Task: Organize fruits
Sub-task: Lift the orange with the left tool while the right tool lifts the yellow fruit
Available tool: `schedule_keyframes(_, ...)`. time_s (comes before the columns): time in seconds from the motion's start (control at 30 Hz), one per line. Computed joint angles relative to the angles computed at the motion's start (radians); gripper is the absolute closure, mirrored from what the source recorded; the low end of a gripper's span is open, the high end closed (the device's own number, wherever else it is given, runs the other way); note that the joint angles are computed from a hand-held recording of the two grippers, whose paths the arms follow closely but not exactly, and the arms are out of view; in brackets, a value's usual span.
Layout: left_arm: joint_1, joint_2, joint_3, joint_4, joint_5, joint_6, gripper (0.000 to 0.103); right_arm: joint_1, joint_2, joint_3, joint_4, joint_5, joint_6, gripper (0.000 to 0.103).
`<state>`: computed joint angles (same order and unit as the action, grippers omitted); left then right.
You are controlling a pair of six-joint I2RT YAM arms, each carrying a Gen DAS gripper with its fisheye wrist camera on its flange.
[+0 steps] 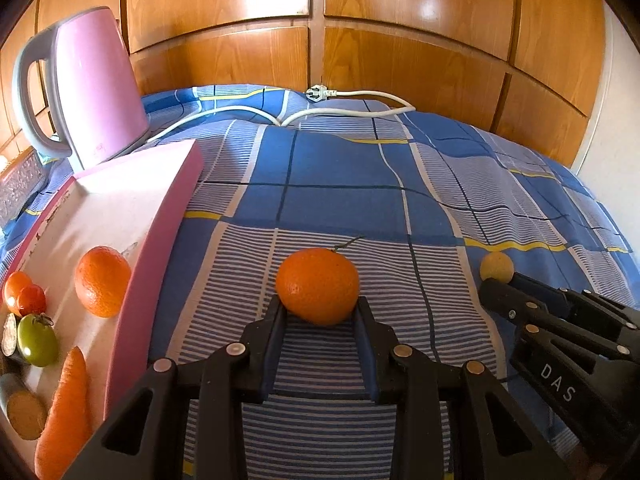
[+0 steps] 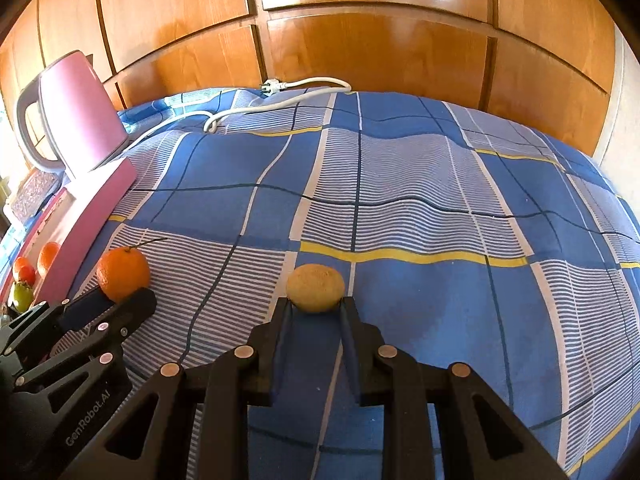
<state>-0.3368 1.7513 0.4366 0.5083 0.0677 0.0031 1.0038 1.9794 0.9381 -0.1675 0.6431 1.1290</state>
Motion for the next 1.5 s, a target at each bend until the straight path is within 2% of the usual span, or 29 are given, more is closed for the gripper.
schedule_keyframes(0.37,0.013,0.004,-0.005,0.014,0.019,0.004,0.069,0.010,0.017,0.034,-0.050,0.021,0.025,0.078)
schedule_keyframes(0.83,0.003,0.010,-0.005,0.024,0.007,-0.001,0.069,0.010,0.004,-0.001,0.003,0.024,0.023,0.078)
schedule_keyframes(1.0,0.004,-0.005,-0.002,-0.002,0.015,0.000,0.070,0.012,-0.002,-0.005,0.002,0.025,0.029,0.079)
schedule_keyframes(1.17,0.014,-0.049,-0.024,-0.036,0.037,0.032,0.071,0.035,-0.046,-0.070,0.054,0.028,0.078,0.080)
schedule_keyframes(1.2,0.017,-0.061,-0.034,-0.039,0.046,0.040,0.071,0.047,-0.052,-0.079,0.054,0.035,0.097,0.085)
schedule_keyframes(1.27,0.022,-0.083,-0.054,-0.043,0.057,0.048,0.071,0.068,-0.061,-0.092,0.046,0.048,0.132,0.088)
schedule_keyframes(1.5,0.042,-0.126,-0.095,-0.053,0.093,0.067,0.071,0.125,-0.098,-0.136,0.031,0.069,0.201,0.088)
